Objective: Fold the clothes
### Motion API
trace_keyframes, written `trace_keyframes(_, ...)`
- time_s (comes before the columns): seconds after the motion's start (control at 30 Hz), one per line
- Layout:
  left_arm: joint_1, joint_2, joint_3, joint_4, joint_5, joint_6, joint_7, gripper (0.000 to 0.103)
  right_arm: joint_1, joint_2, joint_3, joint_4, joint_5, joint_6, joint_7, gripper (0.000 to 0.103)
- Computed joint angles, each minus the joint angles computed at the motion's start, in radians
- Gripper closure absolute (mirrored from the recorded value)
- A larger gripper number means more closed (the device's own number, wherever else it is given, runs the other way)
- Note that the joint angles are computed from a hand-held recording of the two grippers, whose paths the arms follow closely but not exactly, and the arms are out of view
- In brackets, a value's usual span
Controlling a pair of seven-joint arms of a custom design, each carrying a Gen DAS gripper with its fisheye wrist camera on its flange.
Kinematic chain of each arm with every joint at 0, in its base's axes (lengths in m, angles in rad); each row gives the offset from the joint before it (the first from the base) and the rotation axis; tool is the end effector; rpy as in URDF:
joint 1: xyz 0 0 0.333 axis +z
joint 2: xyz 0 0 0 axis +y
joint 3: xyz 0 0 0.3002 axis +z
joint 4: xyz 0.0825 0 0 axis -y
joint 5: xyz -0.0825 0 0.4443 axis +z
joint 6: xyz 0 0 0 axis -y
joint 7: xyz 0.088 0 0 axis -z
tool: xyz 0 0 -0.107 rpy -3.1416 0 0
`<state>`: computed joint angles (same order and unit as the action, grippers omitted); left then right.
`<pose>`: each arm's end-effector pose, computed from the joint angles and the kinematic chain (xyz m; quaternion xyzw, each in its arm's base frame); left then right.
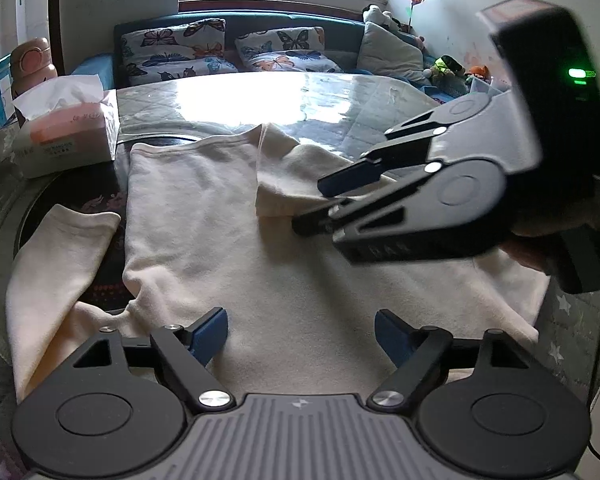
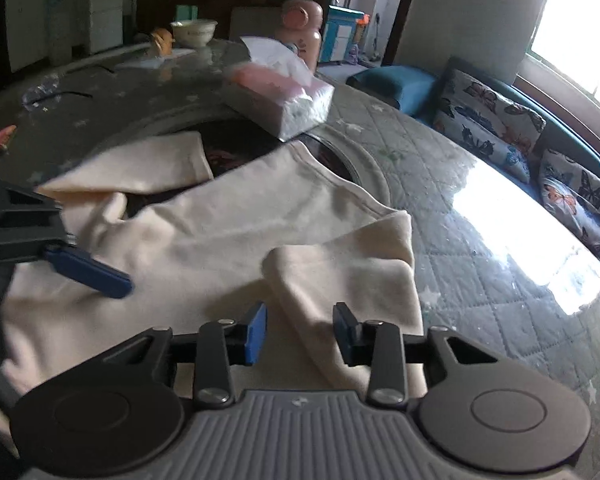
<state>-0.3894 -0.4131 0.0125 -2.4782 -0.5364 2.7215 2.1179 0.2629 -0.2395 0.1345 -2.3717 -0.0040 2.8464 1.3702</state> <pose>0.4885 -0.1730 0.4672 -0.4744 0.8033 -0.3397 0.1194 0.5210 0.2207 0.4530 -0.8310 0.4333 -0.2340 0.2588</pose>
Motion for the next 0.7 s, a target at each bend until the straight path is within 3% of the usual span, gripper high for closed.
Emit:
trace_keyframes(0.03,0.001,0.000,0.000,0.001,0.000,-0.003,-0.001,0.019,-0.011,0.006,0.005,0.006,-0.014,-0.003,0.018,0.092)
trace_keyframes(0.17,0.001,0.001,0.002,0.003,-0.002,-0.008,0.006,0.018,-0.084,-0.003,0.039,-0.004,-0.125,0.062,0.135,0.098)
trace_keyframes(0.2,0.000,0.002,0.003,0.004,-0.005,-0.009,0.010,0.018,-0.130,-0.010,0.066,-0.007,-0.189,0.082,0.207,0.098)
trace_keyframes(0.3,-0.003,0.002,0.005,0.003,-0.015,-0.010,0.024,0.015,-0.358,-0.023,0.211,0.013,-0.510,0.080,0.557,0.098)
trace_keyframes(0.37,-0.004,0.001,0.004,0.001,-0.019,-0.008,0.033,0.014,-0.431,-0.013,0.243,0.037,-0.633,0.032,0.711,0.098)
trace_keyframes(0.47,-0.004,0.004,0.005,0.003,-0.023,-0.009,0.044,0.013,-0.389,0.019,0.169,0.046,-0.561,-0.013,0.718,0.097)
trace_keyframes(0.53,-0.002,0.008,0.005,0.006,-0.027,-0.012,0.046,0.012,-0.382,0.031,0.156,0.048,-0.597,-0.038,0.770,0.095)
trace_keyframes(0.6,0.003,0.008,0.001,0.009,-0.026,-0.017,0.042,0.012,-0.369,0.030,0.134,0.038,-0.625,-0.020,0.803,0.089)
trace_keyframes(0.7,0.008,0.011,-0.001,0.017,-0.028,-0.029,0.035,0.012,-0.322,0.012,0.083,0.015,-0.609,0.029,0.813,0.089)
